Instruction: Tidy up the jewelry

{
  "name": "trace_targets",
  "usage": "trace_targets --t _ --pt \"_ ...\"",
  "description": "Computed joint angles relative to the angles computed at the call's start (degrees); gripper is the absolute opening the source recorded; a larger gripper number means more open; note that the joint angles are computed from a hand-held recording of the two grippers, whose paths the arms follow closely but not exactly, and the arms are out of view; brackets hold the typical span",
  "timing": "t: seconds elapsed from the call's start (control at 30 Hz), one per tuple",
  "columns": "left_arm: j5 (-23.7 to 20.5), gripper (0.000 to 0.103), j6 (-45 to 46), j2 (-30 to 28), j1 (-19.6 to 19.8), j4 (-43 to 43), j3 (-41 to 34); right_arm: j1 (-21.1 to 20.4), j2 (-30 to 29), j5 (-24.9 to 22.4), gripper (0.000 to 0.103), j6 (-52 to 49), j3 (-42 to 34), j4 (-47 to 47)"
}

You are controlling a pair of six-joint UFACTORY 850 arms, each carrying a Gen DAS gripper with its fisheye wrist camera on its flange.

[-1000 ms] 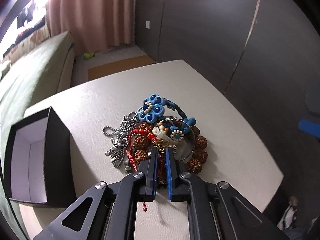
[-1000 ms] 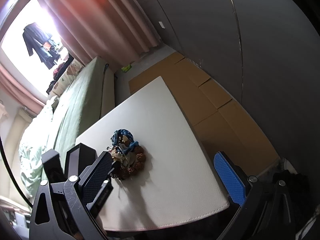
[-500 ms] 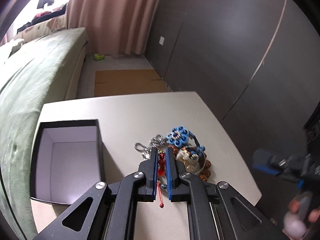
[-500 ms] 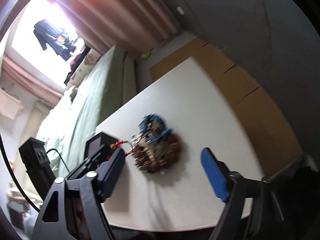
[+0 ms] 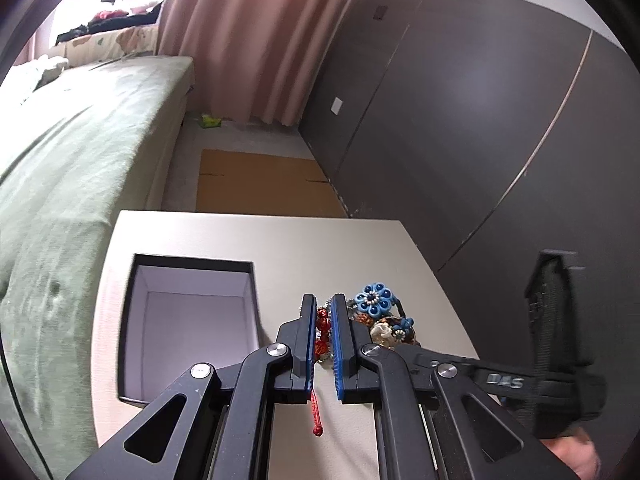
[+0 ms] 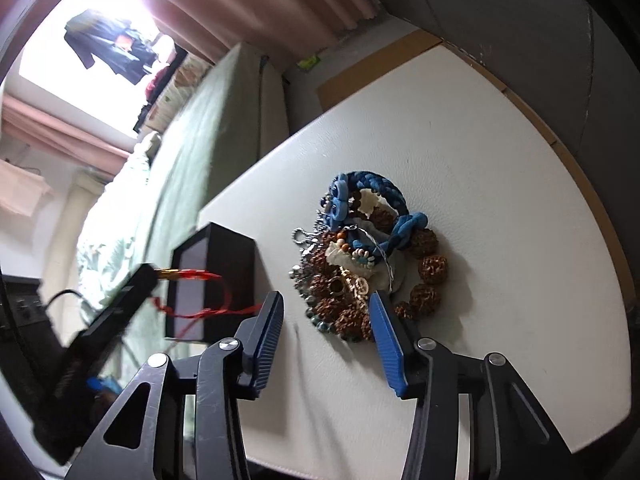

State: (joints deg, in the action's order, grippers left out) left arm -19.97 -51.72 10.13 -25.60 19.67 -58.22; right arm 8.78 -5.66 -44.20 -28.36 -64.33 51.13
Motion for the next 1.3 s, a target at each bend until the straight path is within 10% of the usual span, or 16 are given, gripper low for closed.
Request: trace_targets --t 0.3,0.5,0.87,1.1,1.23,1.3 --pt "0.7 0.007 3.5 2.8 2.6 -4.0 1.7 3.1 -1.8 4.3 0.044 7.9 -1.8 -9.9" --pt "-0.1 0.007 3.5 3.9 3.2 -4.2 2.4 4.0 -1.3 5.6 0.015 11.0 -1.7 -14.0" --pt "-0.9 0.007 -3.6 6.2 2.7 2.1 3.4 -0.4 3.3 3.7 0.004 0.9 2.2 -1.5" --pt "-0.8 0.007 -6.3 8.2 3.6 4.0 4.5 0.7 2.5 2.4 0.004 5.1 0.5 -7.3" --pt "-1.0 0.007 -6.4 8.6 3.6 3.9 4.7 1.1 1.3 2.4 0.041 7.4 -0.2 -9.1" --pt "-1.0 0.007 -5.7 8.7 3.9 3.4 4.7 1.2 1.4 3.4 0.043 7.0 -0.1 -8.3"
